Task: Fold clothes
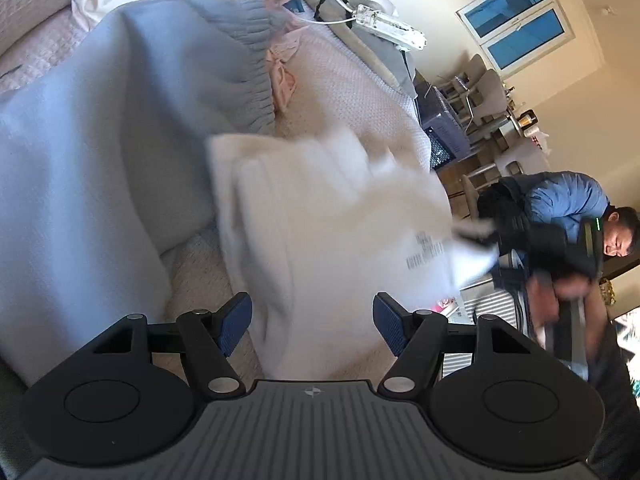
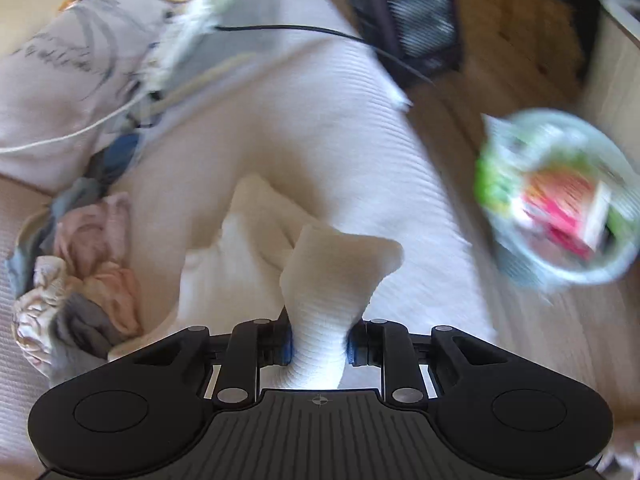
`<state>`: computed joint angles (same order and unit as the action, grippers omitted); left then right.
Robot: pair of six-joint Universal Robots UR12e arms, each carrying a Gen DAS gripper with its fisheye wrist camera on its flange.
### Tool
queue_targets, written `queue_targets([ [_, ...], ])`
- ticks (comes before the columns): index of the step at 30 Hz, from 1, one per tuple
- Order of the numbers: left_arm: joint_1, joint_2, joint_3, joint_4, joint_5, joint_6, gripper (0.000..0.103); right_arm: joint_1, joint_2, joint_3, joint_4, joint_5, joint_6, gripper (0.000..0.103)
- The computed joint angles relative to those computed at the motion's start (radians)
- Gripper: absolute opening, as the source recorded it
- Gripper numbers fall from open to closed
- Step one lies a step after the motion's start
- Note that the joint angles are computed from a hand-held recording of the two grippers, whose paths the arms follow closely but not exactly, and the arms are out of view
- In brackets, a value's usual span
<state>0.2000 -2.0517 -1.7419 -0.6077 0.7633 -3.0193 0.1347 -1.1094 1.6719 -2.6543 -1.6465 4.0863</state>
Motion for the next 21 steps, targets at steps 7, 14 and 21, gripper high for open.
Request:
queue_targets([
  [7, -0.026, -0.016, 0.017, 0.027, 0.040, -0.002, 0.065, 0.001, -0.057, 0.103, -0.008, 0.000, 0.076, 0.024],
  [14, -0.064, -0.046, 0.030, 0.142, 0.158, -0.003, 0.065, -0.026, -0.061, 0.165, -0.146, 0.078, 0.030, 0.033],
  [21, -0.072, -0.060, 0.040, 0.113, 0.152, 0.011, 0.065, -0.044, -0.115, 0.235, -0.210, 0.107, -0.194, 0.051],
])
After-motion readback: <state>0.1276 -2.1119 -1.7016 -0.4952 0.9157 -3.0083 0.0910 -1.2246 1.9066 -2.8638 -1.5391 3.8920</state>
